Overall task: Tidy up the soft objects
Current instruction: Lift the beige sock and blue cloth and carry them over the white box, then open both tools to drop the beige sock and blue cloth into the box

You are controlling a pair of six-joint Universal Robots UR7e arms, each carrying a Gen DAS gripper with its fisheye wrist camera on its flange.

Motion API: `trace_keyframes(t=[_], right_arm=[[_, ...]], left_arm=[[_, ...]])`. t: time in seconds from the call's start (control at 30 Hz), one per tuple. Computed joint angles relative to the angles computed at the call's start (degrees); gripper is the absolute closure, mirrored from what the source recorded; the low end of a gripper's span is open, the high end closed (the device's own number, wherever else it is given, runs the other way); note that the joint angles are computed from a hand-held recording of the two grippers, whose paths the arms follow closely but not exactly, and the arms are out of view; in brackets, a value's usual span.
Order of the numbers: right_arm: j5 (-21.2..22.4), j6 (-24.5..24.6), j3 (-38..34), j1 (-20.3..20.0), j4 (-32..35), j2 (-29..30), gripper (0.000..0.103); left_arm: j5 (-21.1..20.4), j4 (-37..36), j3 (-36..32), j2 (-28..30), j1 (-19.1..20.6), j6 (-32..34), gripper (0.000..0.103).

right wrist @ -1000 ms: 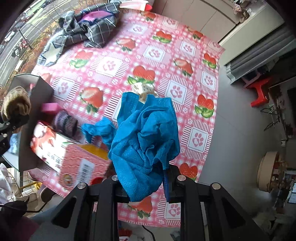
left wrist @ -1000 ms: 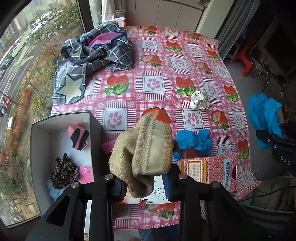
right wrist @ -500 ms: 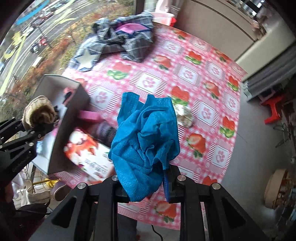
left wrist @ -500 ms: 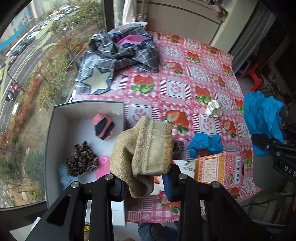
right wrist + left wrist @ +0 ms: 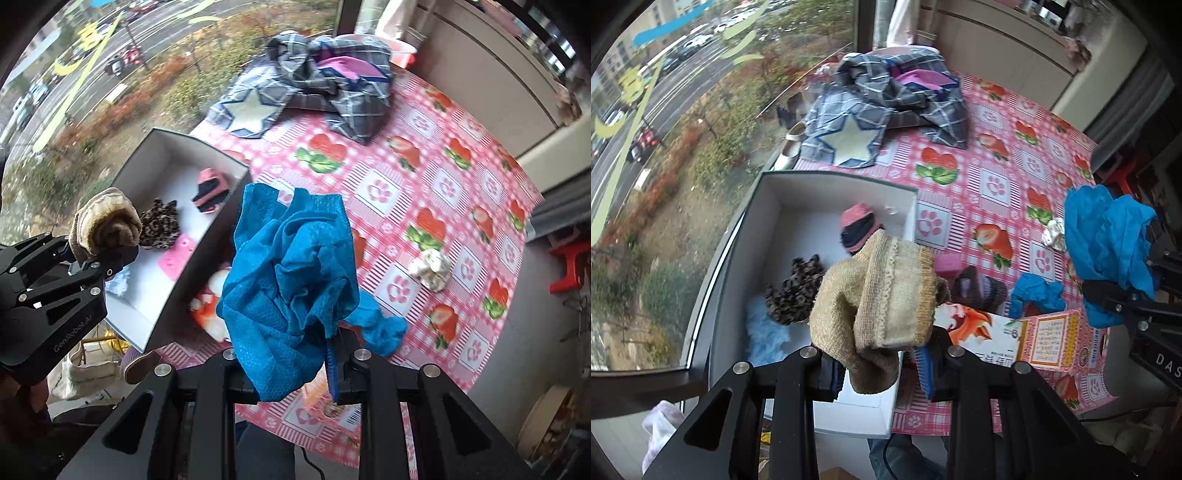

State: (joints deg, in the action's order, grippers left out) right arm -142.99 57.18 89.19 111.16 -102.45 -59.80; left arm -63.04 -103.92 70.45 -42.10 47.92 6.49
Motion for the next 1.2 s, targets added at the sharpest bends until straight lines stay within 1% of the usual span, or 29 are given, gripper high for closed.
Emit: trace_keyframes(t=[0.2, 0.33, 0.57, 0.87, 1.2], right_arm=[[1.76, -5.46, -2.23, -0.84, -3.68, 2.54, 0.078], [3.06, -9.11, -4.20, -1.40, -5.40, 4.80, 0.078], [5.90, -13.98, -7.04, -2.32, -8.18, 8.40, 0.078], [9.25, -17.25, -9.69, -3.49, -10.78, 11.74, 0.078], [11.32, -18.88, -11.78, -4.52, -11.84, 13.90, 0.078]], left_arm=[[1.54, 1.06, -0.99, -0.14, 1.66, -2.12, 0.069], [3.27, 2.55, -1.59, -0.15, 2.89, -3.72, 0.069], [5.92, 3.66, -1.29, -0.27, 4.36, -5.11, 0.069], [6.09, 5.73, -1.56, 0.05, 5.30, -6.37, 0.069], [5.78, 7.99, -2.53, 0.68, 6.01, -7.20, 0.069]])
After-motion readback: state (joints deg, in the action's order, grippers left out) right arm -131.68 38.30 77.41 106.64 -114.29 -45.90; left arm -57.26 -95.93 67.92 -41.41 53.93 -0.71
